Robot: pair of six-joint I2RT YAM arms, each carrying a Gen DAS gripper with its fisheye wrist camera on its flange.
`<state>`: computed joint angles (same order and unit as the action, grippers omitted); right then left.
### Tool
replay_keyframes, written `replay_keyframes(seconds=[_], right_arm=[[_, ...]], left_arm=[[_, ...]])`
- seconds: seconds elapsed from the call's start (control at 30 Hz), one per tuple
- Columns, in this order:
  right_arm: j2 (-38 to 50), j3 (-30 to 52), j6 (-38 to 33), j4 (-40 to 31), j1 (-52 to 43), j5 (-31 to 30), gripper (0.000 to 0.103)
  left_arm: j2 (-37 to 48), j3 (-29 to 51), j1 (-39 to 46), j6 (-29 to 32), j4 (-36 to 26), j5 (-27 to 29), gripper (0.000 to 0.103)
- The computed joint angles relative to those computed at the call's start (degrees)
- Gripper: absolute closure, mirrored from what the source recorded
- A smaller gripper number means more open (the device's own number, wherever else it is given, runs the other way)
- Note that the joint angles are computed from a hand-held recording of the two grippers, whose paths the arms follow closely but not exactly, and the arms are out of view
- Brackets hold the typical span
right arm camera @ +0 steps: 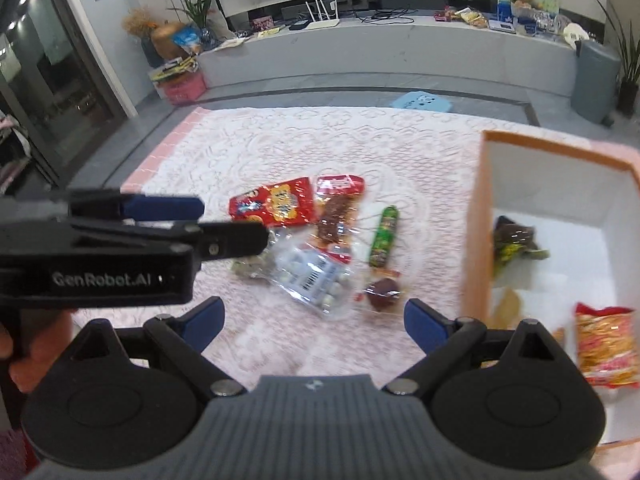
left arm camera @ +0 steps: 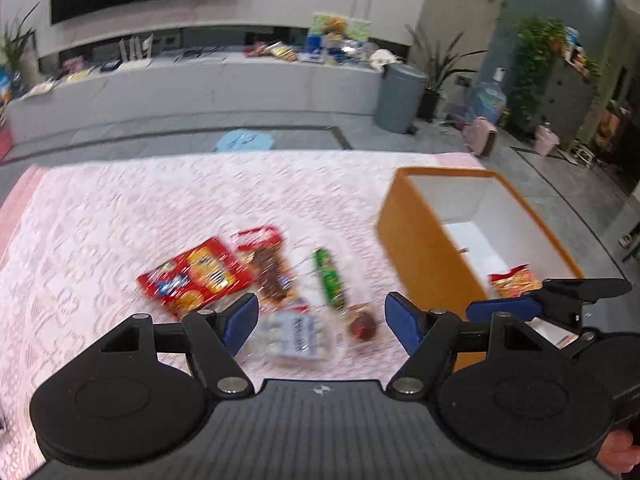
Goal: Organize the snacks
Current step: 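Move both empty grippers back over the snack pile, then grasp the clear quail-egg pack with the right gripper while the left grasps the clear green-snack pack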
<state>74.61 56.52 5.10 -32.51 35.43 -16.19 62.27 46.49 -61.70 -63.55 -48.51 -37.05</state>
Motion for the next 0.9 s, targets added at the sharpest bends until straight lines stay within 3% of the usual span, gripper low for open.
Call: replay_keyframes(seconds=[0.23, 0.47, 0.53, 0.6, 0.73, 0.83, 0.9], right_arm=[[4.4, -4.4, 7.2, 11.8, 4.2, 4.6, 0.010], [8.4, -9.3, 4.9, 23.4, 10.0, 15.3, 0.019], [9.9, -9.9, 4.3, 26.0, 10.7, 17.2, 0.027], [11.7, -9.9, 3.4, 28.0, 11.2, 19.2, 0.028], [14.0, -11.0, 2.5, 32.3, 10.7, 20.2, 0.031], [15.4, -12.1, 1.9, 35.9, 10.0, 19.3, 0.031], [16.6, -12.1, 0.9, 37.5, 10.0, 19.7, 0.031]], left_arm=[[-7.0, -9.8, 6.0, 1.6, 4.8, 3.3, 0.018], [-13.1, -17.4, 9.8, 2.1, 9.2, 5.0, 0.019], [-12.9, -19.0, 11.0, 2.7, 11.3, 5.3, 0.020], [-12.3, -20.3, 11.7, 2.9, 13.1, 5.1, 0.026], [-11.5, -22.8, 13.2, 3.7, 16.2, 6.5, 0.048], [-11.5, -24.4, 14.5, 6.6, 19.2, 8.9, 0.048], [-11.3, -25.0, 13.4, 7.5, 20.0, 7.9, 0.036]])
